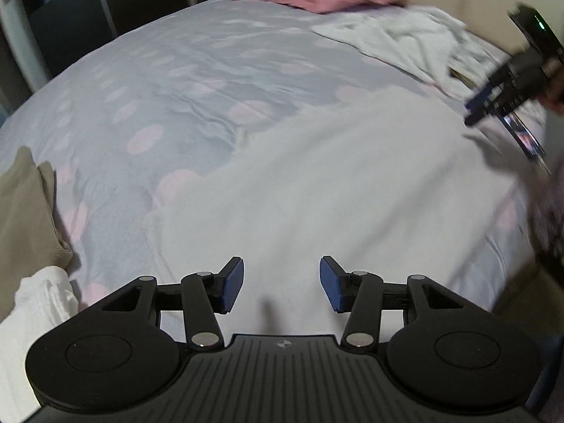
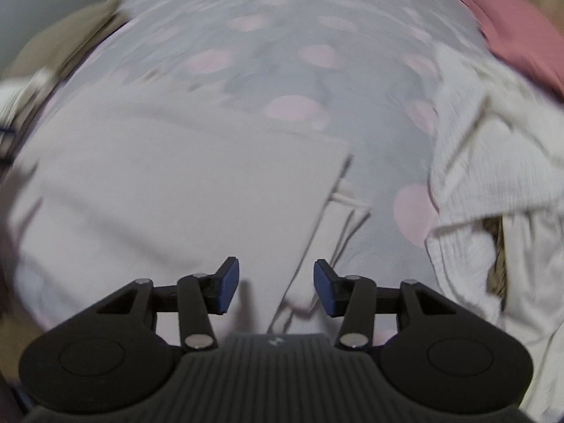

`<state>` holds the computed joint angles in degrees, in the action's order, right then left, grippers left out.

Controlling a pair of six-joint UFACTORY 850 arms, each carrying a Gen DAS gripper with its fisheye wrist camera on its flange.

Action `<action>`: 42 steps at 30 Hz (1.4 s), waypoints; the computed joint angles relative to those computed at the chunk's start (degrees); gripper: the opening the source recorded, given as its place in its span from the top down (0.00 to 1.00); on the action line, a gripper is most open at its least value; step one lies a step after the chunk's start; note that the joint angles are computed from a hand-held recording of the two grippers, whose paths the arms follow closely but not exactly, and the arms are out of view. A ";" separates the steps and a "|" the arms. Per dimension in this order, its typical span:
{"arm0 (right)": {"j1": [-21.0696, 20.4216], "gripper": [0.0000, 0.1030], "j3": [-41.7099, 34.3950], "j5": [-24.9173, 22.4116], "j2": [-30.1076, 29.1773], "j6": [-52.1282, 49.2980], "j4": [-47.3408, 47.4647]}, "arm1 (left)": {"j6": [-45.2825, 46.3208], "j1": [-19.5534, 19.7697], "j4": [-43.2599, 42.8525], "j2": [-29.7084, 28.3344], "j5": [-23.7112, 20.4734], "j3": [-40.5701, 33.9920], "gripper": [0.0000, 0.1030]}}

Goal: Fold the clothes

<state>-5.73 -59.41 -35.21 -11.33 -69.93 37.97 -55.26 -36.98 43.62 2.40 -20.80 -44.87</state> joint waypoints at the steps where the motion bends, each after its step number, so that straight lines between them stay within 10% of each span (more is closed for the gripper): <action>1: 0.21 0.49 -0.35 0.68 -0.78 2.20 0.56 | -0.74 0.53 0.19 -0.81 0.51 -0.49 0.56; 16: -1.61 0.51 -7.88 -2.41 -11.36 20.04 4.26 | 0.89 5.28 -4.98 -10.82 -0.65 -6.98 0.56; 20: -1.54 0.79 -8.13 -4.30 -11.91 17.68 6.12 | 1.96 5.48 -6.31 -11.98 -0.97 -8.16 0.56; 24: -0.64 0.82 -7.77 -3.98 -11.08 17.54 5.77 | -1.13 5.26 -4.04 -12.13 -1.39 -8.91 0.56; 42: 3.33 0.83 -7.50 -22.37 -3.14 13.91 23.66 | -11.61 5.21 2.92 -5.83 -0.96 -5.74 0.64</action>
<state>-2.40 -66.90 -57.58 -14.47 -56.01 61.63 -66.86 -31.77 46.53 -3.43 -21.75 -50.61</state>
